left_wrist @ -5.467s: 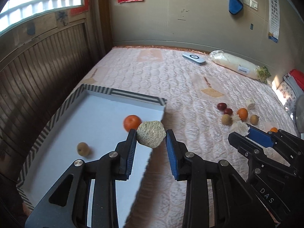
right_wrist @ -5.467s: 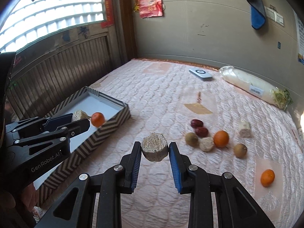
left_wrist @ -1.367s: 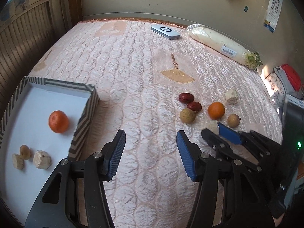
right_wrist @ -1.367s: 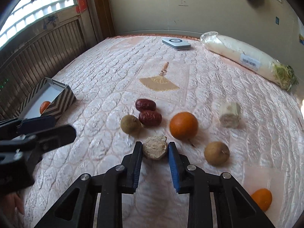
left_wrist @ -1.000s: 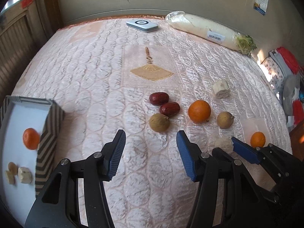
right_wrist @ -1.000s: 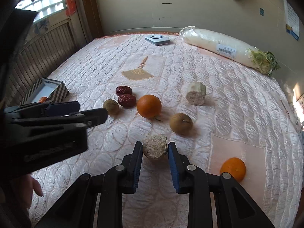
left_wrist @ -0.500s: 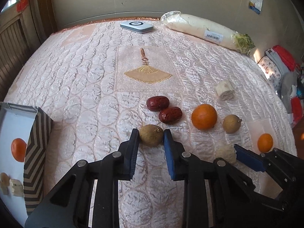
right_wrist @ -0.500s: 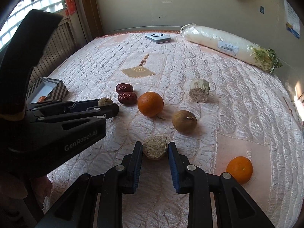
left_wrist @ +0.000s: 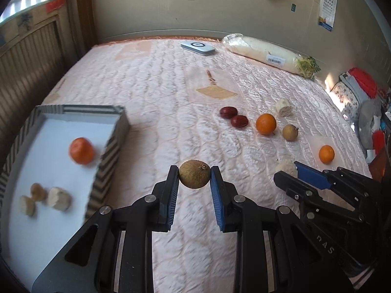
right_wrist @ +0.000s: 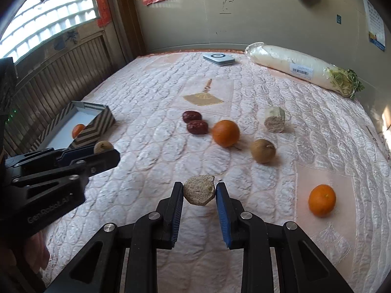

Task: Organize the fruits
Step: 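Carry the potato with the left tool while the right tool carries the root piece over the tray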

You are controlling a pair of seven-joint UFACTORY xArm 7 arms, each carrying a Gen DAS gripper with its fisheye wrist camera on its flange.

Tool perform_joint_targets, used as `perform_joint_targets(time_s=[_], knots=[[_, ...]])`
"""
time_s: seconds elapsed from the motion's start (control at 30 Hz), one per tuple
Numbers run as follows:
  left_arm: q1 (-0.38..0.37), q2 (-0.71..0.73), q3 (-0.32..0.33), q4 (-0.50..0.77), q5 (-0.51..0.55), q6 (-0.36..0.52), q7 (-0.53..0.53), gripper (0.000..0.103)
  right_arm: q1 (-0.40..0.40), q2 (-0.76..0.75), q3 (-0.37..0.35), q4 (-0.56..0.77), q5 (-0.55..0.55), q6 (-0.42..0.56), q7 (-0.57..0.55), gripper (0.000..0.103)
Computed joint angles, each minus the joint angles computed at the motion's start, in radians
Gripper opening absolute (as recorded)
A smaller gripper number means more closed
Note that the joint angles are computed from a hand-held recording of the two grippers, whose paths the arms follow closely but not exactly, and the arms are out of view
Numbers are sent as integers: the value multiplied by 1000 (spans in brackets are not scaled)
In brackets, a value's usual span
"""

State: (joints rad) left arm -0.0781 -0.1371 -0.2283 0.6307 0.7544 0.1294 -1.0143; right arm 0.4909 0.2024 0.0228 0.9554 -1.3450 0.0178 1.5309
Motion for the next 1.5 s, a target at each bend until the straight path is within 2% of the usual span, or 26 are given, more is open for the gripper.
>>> perform_joint_targets(time_s=[0.07, 0.2, 0.4, 0.53, 0.9, 1.5], knots=[[3, -55, 16, -47, -24, -7, 21, 25, 15, -3, 2, 5, -39, 3, 40, 26], [86, -168, -25, -124, -26, 11, 19, 25, 23, 0, 32, 22, -72, 14, 72, 26], [218, -300, -87, -213, -50, 17, 35, 25, 45, 17, 68, 64, -61, 28, 48, 26], [252, -356, -76, -267, -103, 7, 83, 25, 77, 32, 76, 100, -36, 33, 8, 26], [325, -473, -50, -375, -236, 6, 221, 25, 202, 117, 54, 214, 143, 32, -209, 26], [395, -508, -50, -442, -406, 3, 381, 25, 326, 228, 38, 335, 497, 45, -592, 26]])
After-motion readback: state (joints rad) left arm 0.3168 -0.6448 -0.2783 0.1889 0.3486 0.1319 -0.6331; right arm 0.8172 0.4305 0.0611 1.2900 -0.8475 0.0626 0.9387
